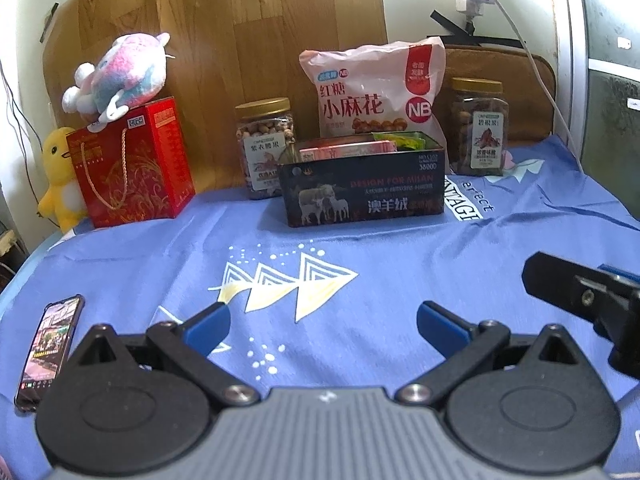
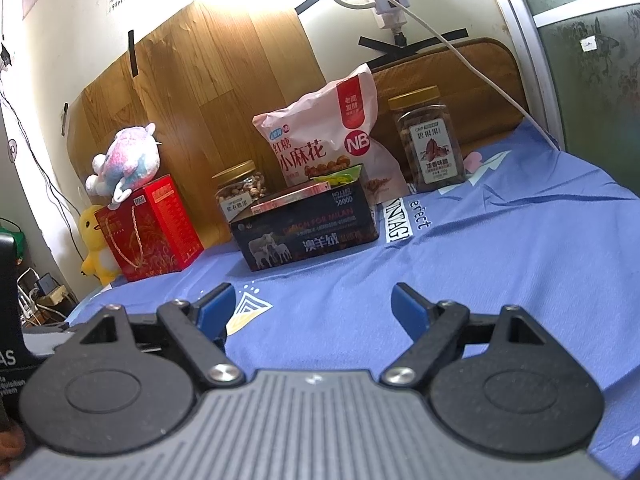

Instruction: Organize snacks

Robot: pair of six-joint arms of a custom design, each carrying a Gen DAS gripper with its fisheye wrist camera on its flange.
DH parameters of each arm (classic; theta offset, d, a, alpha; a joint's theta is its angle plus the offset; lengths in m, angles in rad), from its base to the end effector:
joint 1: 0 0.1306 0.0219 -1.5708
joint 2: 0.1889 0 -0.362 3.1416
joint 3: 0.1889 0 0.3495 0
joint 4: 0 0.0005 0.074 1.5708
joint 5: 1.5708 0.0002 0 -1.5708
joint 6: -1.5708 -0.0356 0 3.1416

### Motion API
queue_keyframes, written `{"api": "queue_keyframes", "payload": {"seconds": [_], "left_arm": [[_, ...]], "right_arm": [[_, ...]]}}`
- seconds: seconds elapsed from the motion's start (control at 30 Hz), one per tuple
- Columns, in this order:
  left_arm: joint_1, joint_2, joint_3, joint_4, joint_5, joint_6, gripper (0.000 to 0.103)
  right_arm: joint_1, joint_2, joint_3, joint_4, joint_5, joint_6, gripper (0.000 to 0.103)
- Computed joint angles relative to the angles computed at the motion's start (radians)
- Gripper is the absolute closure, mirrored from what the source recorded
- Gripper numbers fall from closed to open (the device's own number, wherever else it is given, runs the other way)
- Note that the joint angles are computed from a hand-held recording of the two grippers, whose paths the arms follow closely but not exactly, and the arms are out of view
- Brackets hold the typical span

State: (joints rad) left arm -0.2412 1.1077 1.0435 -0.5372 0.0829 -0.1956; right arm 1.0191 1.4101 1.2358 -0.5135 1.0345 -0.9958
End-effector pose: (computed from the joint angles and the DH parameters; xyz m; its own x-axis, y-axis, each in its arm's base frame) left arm 0.3515 -0.0900 0.3945 -0.4798 0.3175 -0.8179 0.4053 0.9070 0.1143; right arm 0.2610 0.3647 0.3732 -0.2540 0.4054 -0.8781 0.2319 0.9070 0.3516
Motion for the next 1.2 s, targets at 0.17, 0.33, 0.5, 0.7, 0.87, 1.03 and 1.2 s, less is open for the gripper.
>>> {"api": "queue_keyframes", "payload": {"seconds": [0.17,0.33,0.5,0.7,0.87,1.03,1.2], "left_arm": [[0.003,0.006,0.008,-0.017,0.01,-0.002,0.0],[0.005,0.013,0.016,-0.034,0.018,-0.004,0.0],[0.003,0.019,0.021,-0.046,0.02,-0.01,0.0],[0.001,0.019,0.021,-0.053,0.024,-0.015,0.0],[-0.002,0.022,0.022,-0.061,0.027,-0.022,0.0],[-0.005,0.024,0.023,-0.071,0.026,-0.027,0.0],[-0.004,0.027,0.024,-0.07,0.02,-0.025,0.0]], "right_arm": [[0.0,0.003,0.003,-0.004,-0.001,-0.003,0.016],[-0.001,0.006,0.002,0.0,-0.011,0.0,0.016],[-0.004,0.007,0.003,-0.006,-0.02,-0.002,0.016],[-0.007,0.001,-0.001,-0.011,-0.023,-0.011,0.015],[-0.006,0.002,0.001,-0.018,-0.02,-0.022,0.014],[-0.006,0.003,0.0,-0.02,-0.023,-0.026,0.014],[-0.007,0.001,-0.005,-0.019,-0.032,-0.033,0.014]]}}
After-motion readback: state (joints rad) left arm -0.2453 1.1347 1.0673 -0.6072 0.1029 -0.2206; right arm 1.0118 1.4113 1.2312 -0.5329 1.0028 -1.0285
